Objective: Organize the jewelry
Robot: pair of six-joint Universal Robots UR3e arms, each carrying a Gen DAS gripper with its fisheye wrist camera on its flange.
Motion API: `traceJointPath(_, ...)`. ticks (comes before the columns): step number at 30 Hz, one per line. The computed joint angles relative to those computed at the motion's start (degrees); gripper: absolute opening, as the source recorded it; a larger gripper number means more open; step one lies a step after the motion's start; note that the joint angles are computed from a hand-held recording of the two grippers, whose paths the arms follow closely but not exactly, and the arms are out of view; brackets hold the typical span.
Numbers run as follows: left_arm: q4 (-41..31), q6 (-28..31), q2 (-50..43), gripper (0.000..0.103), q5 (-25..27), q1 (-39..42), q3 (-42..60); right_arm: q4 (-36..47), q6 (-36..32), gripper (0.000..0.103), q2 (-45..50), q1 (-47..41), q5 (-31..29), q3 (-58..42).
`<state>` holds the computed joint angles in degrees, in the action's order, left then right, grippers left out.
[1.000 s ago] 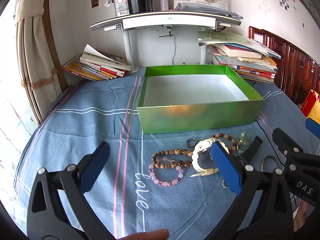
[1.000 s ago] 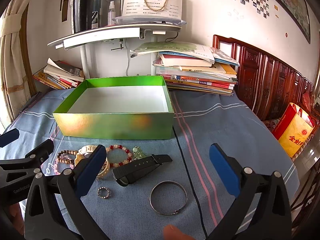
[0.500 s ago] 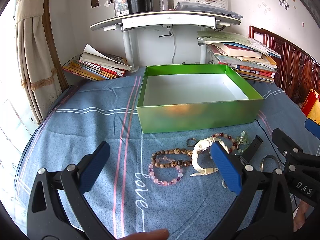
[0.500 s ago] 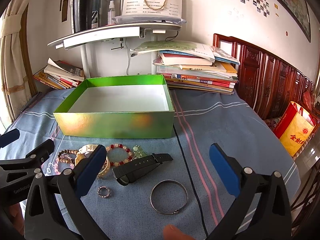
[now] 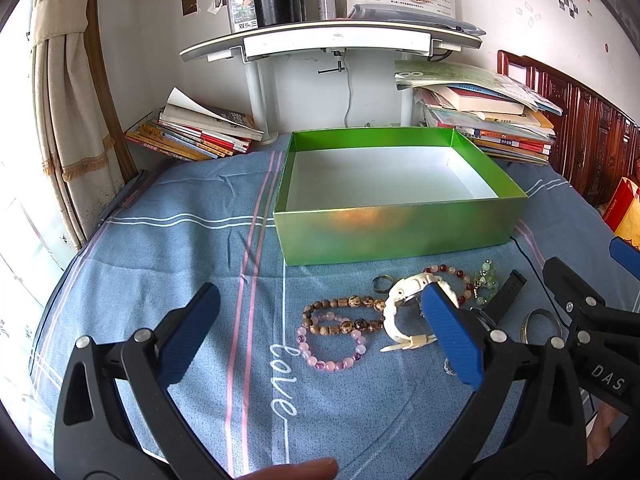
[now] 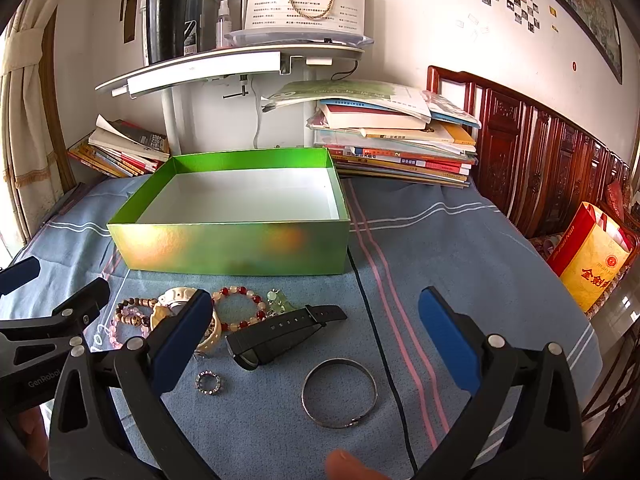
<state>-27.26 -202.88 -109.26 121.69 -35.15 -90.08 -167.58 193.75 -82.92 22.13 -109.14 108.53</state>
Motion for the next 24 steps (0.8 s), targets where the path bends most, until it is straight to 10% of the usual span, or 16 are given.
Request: traceJointPath(24,-0.27,0.01,-0.17,0.099,0.08,-0.05,0.33,-0.48,0.13,0.101,0.23,0.62,-0.37,0.37)
